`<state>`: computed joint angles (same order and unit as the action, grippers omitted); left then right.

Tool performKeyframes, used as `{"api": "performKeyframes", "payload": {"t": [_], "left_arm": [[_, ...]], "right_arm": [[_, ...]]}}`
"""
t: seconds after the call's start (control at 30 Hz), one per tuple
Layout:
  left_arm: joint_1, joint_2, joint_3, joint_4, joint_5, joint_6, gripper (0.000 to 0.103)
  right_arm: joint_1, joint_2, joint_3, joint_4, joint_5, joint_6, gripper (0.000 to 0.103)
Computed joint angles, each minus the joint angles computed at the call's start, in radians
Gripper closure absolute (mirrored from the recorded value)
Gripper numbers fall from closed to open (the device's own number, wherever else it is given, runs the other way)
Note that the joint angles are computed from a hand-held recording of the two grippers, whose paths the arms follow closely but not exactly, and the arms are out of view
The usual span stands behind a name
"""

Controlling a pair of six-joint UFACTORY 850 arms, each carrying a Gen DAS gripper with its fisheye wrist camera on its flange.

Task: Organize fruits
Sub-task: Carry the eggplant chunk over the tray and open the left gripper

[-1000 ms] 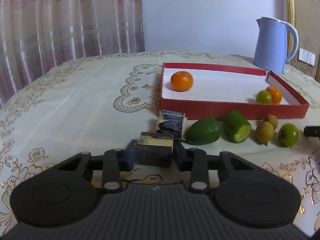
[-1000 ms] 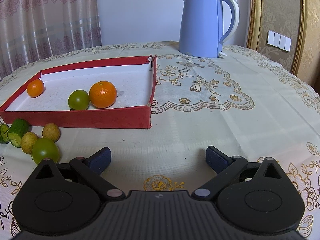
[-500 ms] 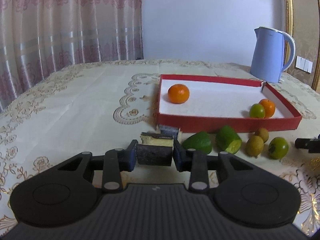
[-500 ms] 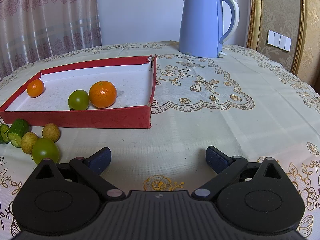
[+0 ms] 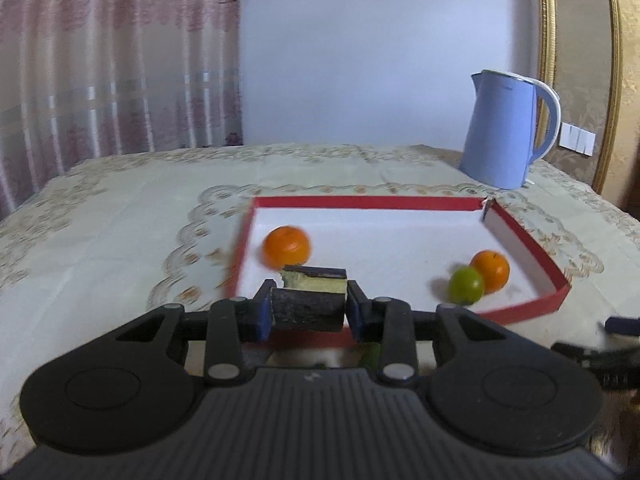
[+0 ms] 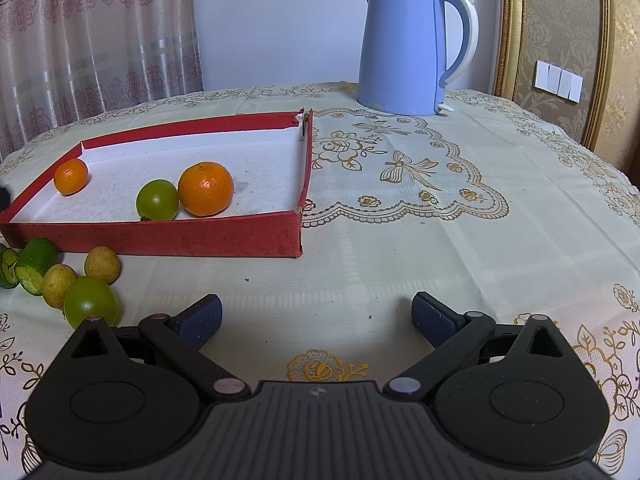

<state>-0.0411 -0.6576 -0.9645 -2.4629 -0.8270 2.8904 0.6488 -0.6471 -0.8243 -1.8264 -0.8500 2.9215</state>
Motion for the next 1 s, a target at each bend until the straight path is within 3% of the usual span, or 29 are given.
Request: {"api": "performKeyframes", "payload": {"t": [0.6, 0.73, 0.8, 0.87, 1.0], "left_arm": [[-0.111, -0.167, -0.276, -0.008, 0.264, -0.118, 0.070], [-0.122, -0.187, -0.302, -0.026, 0.280, -0.108, 0.069], [-0.129, -0.189, -0.302, -0.059, 0.283, -0.072, 0.062], [-0.130, -0.190, -0.301, -0.062, 0.280, -0.066, 0.039], [-0.122, -0.177, -0.278, -0.091, 0.238, -0.062, 0.020]], "right_arm": [[0.000, 0.001, 0.001, 0.000, -0.001, 0.000, 0.001], [0.000, 0.001, 0.001, 0.000, -0.001, 0.001, 0.001], [0.000, 0.001, 0.001, 0.000, -0.001, 0.001, 0.001], [0.000, 0.001, 0.001, 0.000, -0.001, 0.001, 0.001], [0.001, 0.001, 0.001, 0.000, -0.001, 0.001, 0.001]]}}
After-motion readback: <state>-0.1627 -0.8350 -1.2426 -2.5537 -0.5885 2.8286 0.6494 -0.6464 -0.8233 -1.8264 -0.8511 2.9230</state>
